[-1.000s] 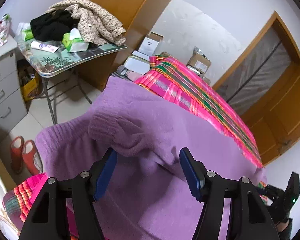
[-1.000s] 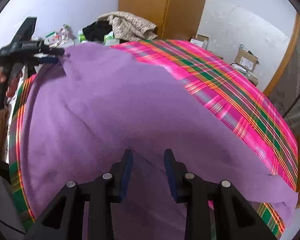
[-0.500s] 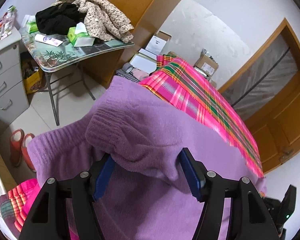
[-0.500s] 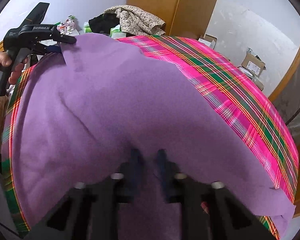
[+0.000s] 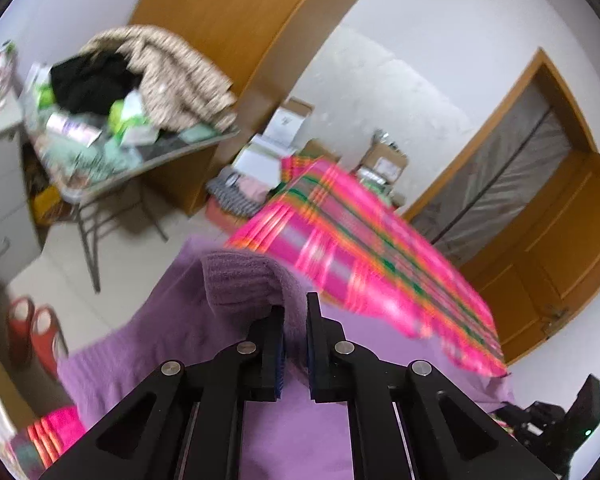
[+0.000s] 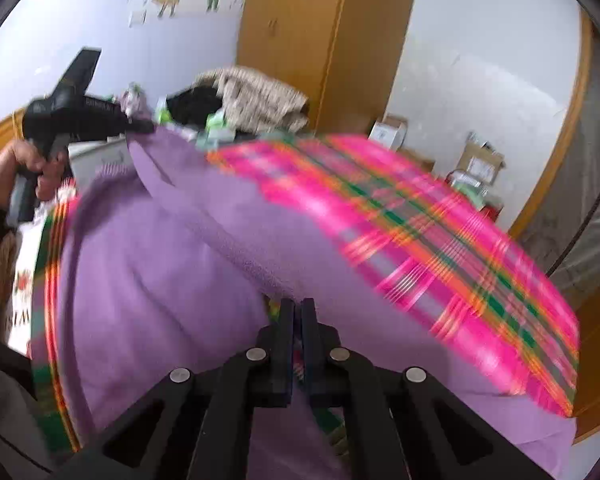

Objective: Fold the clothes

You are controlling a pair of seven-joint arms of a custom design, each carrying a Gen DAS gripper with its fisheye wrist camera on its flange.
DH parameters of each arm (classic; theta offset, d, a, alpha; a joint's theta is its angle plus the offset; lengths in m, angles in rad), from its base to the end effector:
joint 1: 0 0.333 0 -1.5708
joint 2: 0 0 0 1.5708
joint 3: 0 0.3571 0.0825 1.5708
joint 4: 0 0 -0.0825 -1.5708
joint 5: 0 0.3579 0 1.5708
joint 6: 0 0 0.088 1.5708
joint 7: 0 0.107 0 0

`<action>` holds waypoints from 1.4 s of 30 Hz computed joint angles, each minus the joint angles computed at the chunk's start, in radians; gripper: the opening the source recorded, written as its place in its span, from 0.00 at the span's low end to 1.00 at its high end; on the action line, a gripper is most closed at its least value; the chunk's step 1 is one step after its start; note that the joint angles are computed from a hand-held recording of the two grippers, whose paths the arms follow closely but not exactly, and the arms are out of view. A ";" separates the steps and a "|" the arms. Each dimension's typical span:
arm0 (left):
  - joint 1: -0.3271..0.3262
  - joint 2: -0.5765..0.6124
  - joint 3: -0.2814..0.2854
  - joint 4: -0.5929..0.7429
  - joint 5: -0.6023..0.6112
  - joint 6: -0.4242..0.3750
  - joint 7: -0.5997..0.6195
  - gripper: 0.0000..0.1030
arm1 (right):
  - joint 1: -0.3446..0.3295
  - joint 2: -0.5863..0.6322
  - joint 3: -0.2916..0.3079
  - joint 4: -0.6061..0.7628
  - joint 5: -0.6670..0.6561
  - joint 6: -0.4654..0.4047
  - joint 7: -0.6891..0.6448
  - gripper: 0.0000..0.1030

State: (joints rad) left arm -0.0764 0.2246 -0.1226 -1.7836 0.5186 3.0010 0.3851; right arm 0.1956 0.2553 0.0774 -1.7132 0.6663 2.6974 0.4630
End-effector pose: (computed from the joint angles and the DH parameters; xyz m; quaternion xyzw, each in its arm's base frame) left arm 0.6343 -0.1551 0.5945 -0.7586 0.4353 -0.4484 0.1843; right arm 0.6484 0.1536 0.5674 -0.8544 0.3126 -0.2247 0.3490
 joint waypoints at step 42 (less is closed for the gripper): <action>0.082 -0.206 0.027 -0.406 0.159 0.148 -0.196 0.06 | 0.058 -0.171 -0.001 -0.240 0.078 -0.320 -0.058 0.03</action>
